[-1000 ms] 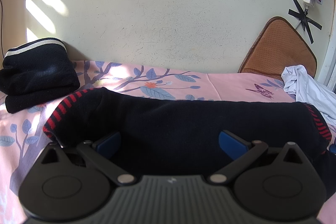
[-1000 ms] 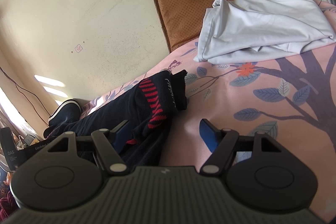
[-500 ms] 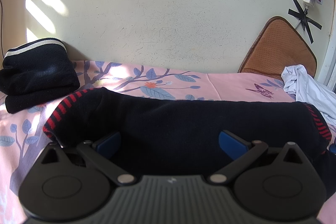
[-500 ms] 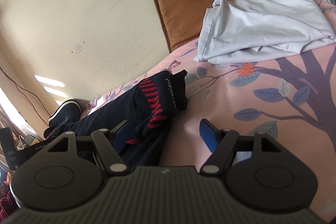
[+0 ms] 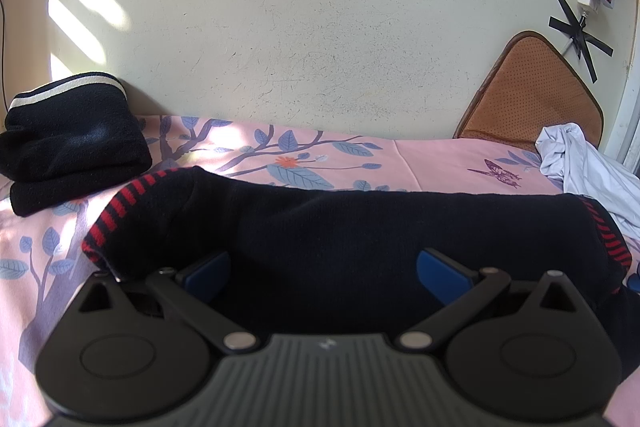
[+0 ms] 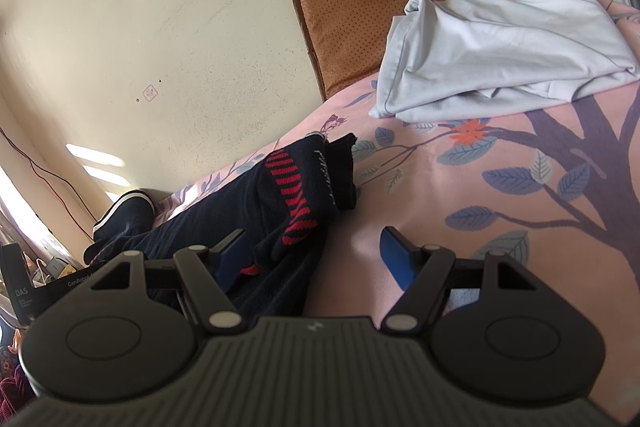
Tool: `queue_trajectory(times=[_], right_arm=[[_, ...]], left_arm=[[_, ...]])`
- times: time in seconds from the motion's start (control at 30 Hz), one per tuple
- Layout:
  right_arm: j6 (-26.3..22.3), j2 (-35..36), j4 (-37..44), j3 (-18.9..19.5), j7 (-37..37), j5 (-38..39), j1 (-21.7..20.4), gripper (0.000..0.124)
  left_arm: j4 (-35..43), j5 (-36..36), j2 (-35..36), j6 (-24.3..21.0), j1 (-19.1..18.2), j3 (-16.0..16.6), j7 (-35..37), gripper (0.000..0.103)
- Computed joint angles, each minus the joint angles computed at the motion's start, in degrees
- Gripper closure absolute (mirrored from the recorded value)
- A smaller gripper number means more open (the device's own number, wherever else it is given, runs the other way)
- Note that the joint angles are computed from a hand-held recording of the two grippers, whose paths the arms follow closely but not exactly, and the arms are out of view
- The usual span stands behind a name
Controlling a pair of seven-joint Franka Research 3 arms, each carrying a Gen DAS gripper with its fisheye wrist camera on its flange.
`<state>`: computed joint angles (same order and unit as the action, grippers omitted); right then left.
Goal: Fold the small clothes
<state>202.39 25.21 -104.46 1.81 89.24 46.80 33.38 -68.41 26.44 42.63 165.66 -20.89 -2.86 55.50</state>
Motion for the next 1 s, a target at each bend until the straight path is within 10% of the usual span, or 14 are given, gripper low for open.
queue_trajectory(times=[0.77,1.0], right_arm=[[-1.6,0.1,1.1,-2.9,-1.7,3.2,2.5,0.049],[-5.5,0.3,3.2,-11.7,-7.3,13.1,11.2,0.050]], left_arm=[[-3.0,-0.3,-1.3,4.0,0.7,-0.6,0.5,0.007],[-5.7,-12.3,-0.5,6.3,14.1,-20.2,15.0,0.032]])
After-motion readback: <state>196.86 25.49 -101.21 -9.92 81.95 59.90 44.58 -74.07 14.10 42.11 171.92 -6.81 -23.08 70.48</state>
